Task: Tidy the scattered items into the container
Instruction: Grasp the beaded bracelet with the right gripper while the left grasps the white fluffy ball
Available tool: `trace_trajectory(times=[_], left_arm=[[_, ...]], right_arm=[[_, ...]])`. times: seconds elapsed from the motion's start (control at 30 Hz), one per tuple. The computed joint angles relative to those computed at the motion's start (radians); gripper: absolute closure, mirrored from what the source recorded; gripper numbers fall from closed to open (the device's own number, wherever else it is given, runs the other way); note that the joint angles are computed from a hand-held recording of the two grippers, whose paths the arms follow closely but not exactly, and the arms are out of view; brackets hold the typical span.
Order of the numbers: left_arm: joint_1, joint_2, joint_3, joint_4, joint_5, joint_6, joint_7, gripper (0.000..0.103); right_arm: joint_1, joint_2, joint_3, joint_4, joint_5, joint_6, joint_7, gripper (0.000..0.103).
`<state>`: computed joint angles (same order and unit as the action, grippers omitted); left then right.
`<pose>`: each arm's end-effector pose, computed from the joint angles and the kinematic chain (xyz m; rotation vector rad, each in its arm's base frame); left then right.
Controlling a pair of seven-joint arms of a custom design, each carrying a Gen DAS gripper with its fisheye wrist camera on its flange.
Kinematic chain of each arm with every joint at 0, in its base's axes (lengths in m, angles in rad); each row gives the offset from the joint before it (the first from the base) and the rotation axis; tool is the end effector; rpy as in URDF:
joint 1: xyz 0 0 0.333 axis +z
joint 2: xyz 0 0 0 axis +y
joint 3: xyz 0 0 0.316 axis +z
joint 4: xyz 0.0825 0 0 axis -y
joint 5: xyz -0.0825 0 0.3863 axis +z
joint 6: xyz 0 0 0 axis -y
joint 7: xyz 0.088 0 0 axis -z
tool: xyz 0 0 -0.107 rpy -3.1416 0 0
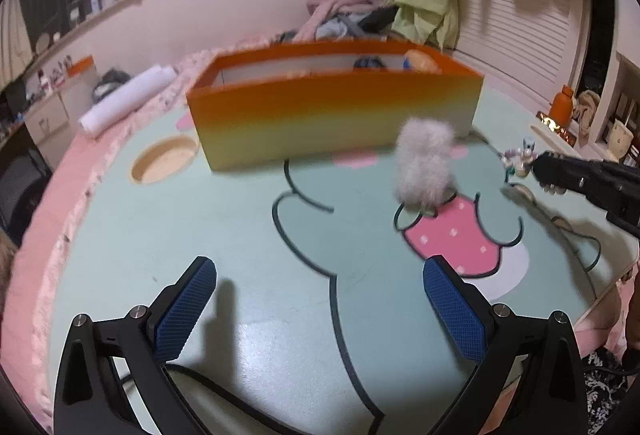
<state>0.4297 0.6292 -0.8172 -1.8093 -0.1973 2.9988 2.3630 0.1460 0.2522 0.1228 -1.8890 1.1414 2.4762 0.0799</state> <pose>0.6797 -0.1665 0.3609 -1.0818 2.3767 -1.0939 0.6244 0.1641 0.4066 -2.1301 0.7175 -0.1564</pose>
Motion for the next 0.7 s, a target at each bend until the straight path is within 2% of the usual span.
trace_trajectory(times=[0.1, 0.17, 0.2, 0.27, 0.43, 0.6, 0.63, 0.67, 0.7], left_arm=[[0.066, 0.015, -0.088, 0.012, -0.027, -0.015, 0.026, 0.0], [0.037, 0.019, -0.076, 0.07, -0.04, -0.093, 0.011, 0.0], [0.001, 0.023, -0.048, 0.113, -0.039, -0.137, 0.0, 0.0], [-0.067, 0.034, -0.001, 0.175, -0.035, -0.167, -0.006, 0.0], [-0.301, 0.06, 0.205, 0.321, 0.039, -0.253, -0.081, 0.0], [-0.421, 0.09, 0.325, 0.405, 0.039, -0.318, -0.121, 0.0], [-0.435, 0.096, 0.344, 0.421, 0.038, -0.344, -0.127, 0.005], [-0.439, 0.102, 0.352, 0.435, 0.027, -0.368, -0.127, 0.019], [-0.435, 0.107, 0.35, 0.447, 0.009, -0.393, -0.119, 0.026]], right_arm=[[-0.011, -0.009, -0.002, -0.004, 0.025, -0.023, -0.013, 0.093], [-0.012, -0.009, -0.005, -0.002, 0.031, -0.027, -0.007, 0.093], [-0.012, -0.003, -0.006, 0.008, 0.035, -0.022, -0.011, 0.093], [-0.013, -0.004, -0.005, 0.01, 0.048, -0.012, -0.018, 0.093], [-0.023, -0.002, -0.01, 0.021, 0.071, -0.023, -0.025, 0.093], [-0.028, 0.005, -0.01, 0.029, 0.071, -0.027, -0.015, 0.093], [-0.028, 0.006, -0.01, 0.029, 0.071, -0.026, -0.016, 0.093], [-0.028, 0.007, -0.009, 0.03, 0.071, -0.025, -0.018, 0.093], [-0.028, 0.009, -0.01, 0.032, 0.069, -0.026, -0.016, 0.093]])
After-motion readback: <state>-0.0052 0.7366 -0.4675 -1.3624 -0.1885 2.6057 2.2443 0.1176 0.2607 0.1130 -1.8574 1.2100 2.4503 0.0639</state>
